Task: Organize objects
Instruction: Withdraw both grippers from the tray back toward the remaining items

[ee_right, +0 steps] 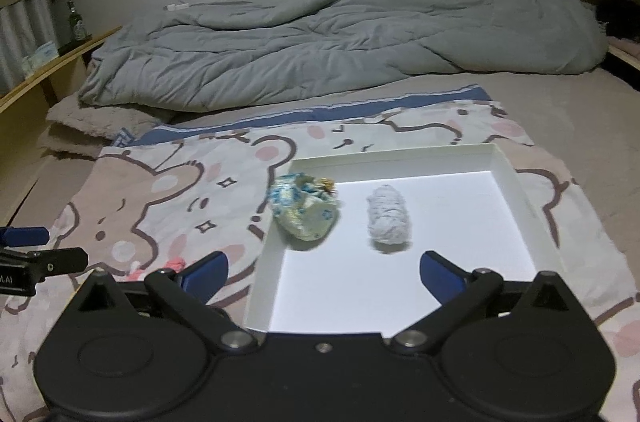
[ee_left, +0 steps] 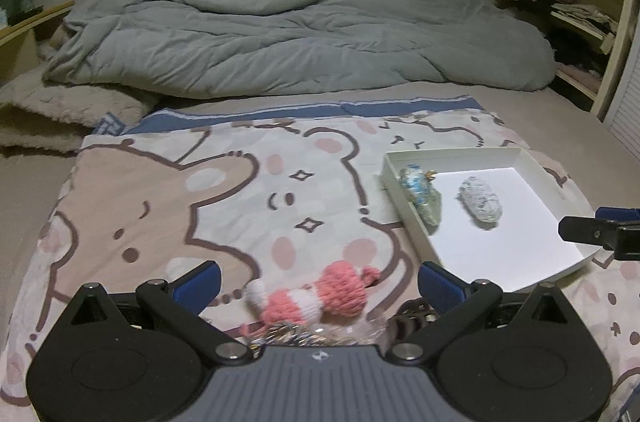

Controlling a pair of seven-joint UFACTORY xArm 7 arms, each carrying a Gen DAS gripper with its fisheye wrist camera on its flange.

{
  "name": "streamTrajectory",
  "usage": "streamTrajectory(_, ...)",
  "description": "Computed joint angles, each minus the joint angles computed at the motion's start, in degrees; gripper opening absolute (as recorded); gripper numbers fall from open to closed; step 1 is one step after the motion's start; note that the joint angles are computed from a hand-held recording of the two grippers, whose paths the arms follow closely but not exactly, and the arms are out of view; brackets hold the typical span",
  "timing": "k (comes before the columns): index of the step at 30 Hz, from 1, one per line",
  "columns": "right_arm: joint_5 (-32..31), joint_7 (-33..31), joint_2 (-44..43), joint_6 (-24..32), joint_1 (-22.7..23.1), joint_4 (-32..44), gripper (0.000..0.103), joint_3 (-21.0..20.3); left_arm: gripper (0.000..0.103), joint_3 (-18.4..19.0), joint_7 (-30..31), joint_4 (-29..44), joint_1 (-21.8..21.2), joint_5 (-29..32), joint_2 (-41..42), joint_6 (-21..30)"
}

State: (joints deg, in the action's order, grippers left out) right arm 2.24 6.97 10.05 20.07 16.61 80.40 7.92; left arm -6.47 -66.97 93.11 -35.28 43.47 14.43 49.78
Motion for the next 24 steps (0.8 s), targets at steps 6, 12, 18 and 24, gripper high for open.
streamTrajectory(6,-0.9,0.9,1.5,0.2,1.3,1.5,0.103,0.5,0.103,-0.5,-3.4,-5.7,1.3,1.4,-4.5,0.3)
streamTrajectory(12,5.7,-2.9,3.3,1.6,0.7,3.8,0.092,3.2,0.103,-2.2,-4.1,-10.4,3.6,2.3,-7.8,-0.5)
streamTrajectory(18,1.8,-1.5,4.8,2.4,3.8,5.3,0.082,1.7,0.103,-3.7,-2.7,-15.2,6.2,-0.1,-10.8,-3.3)
streamTrajectory(24,2.7,-4.1,7.7,7.2,4.0,8.5,0.040,2.8,0.103,-4.9,1.6,-20.3,8.3,-4.2,-13.5,-7.8)
